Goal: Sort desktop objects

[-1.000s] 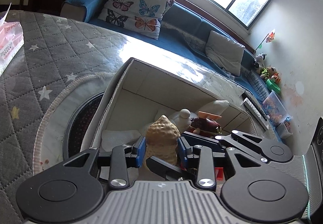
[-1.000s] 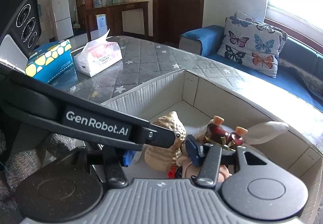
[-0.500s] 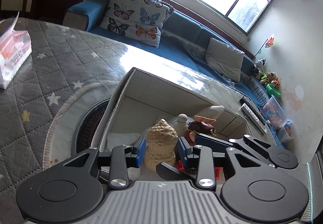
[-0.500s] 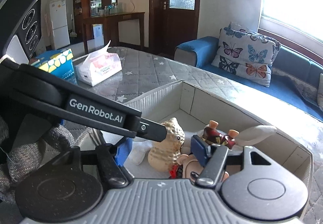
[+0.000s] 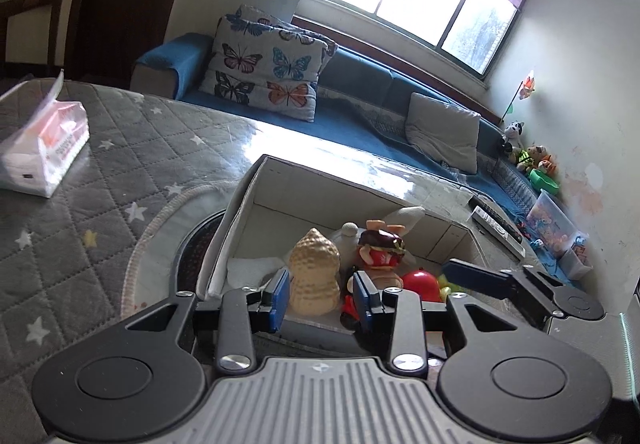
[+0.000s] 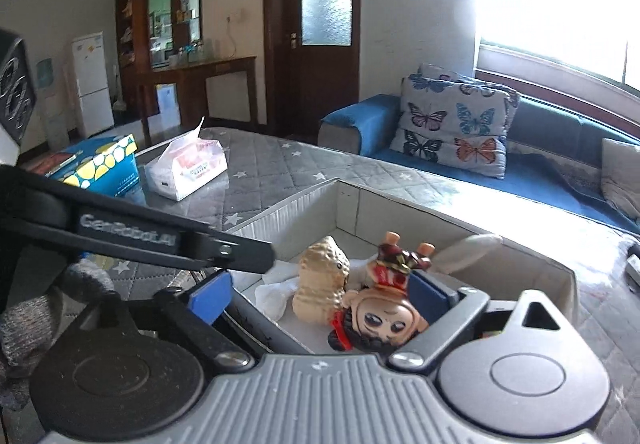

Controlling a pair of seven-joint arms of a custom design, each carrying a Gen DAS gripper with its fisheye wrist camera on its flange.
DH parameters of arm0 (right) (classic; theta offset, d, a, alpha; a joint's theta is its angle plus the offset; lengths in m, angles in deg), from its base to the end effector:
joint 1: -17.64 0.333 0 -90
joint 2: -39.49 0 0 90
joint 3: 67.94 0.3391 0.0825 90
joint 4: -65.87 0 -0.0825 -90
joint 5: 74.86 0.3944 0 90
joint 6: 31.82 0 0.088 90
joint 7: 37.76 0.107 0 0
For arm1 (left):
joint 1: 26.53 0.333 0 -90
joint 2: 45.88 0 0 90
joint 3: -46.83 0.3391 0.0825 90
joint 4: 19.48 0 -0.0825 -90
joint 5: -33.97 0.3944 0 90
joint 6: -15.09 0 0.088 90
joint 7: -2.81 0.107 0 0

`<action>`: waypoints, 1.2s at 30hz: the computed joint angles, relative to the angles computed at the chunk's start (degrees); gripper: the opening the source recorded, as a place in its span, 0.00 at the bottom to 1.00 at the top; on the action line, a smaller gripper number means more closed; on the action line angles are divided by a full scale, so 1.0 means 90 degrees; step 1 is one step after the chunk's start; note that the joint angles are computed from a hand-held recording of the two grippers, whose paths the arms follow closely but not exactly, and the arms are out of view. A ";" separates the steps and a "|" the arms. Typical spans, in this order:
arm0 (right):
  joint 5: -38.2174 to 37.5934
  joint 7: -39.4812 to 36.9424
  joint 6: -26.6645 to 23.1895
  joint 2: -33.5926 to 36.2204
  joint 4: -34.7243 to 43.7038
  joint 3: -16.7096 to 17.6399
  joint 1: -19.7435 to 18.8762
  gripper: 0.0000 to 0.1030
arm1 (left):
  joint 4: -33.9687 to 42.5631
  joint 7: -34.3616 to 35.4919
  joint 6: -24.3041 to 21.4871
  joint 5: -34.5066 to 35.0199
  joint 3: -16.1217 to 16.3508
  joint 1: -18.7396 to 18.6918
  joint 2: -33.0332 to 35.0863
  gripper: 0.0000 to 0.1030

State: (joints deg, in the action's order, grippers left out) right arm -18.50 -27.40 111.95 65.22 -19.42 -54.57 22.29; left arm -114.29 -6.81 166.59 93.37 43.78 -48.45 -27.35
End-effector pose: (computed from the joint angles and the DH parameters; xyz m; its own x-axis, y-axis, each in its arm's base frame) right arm 0.7232 0.1932 0.4991 0.8384 -0.5450 -0.0078 -0.2975 -0.4457 -0.8443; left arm 0.6370 -0.3162 0.5068 0.3275 -0.8727 0.3621 -0.4804 -0.4838 -0.7315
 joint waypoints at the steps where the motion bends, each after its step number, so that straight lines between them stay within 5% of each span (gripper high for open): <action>1: 0.0099 -0.0073 0.0101 -0.0077 -0.0116 0.0023 -0.0024 0.98 | -0.0072 -0.0089 -0.0015 0.0097 0.0016 -0.0045 -0.0065 0.36; 17: 0.1441 -0.0666 0.0880 -0.1015 -0.1459 -0.0250 0.0005 1.00 | -0.0557 -0.0493 -0.1166 0.0625 -0.0524 -0.0246 -0.0538 0.37; 36: 0.1888 -0.0301 0.0884 -0.1602 -0.2454 -0.0741 0.0118 1.00 | -0.0466 -0.0166 -0.2806 0.0164 -0.0835 -0.0717 -0.0412 0.37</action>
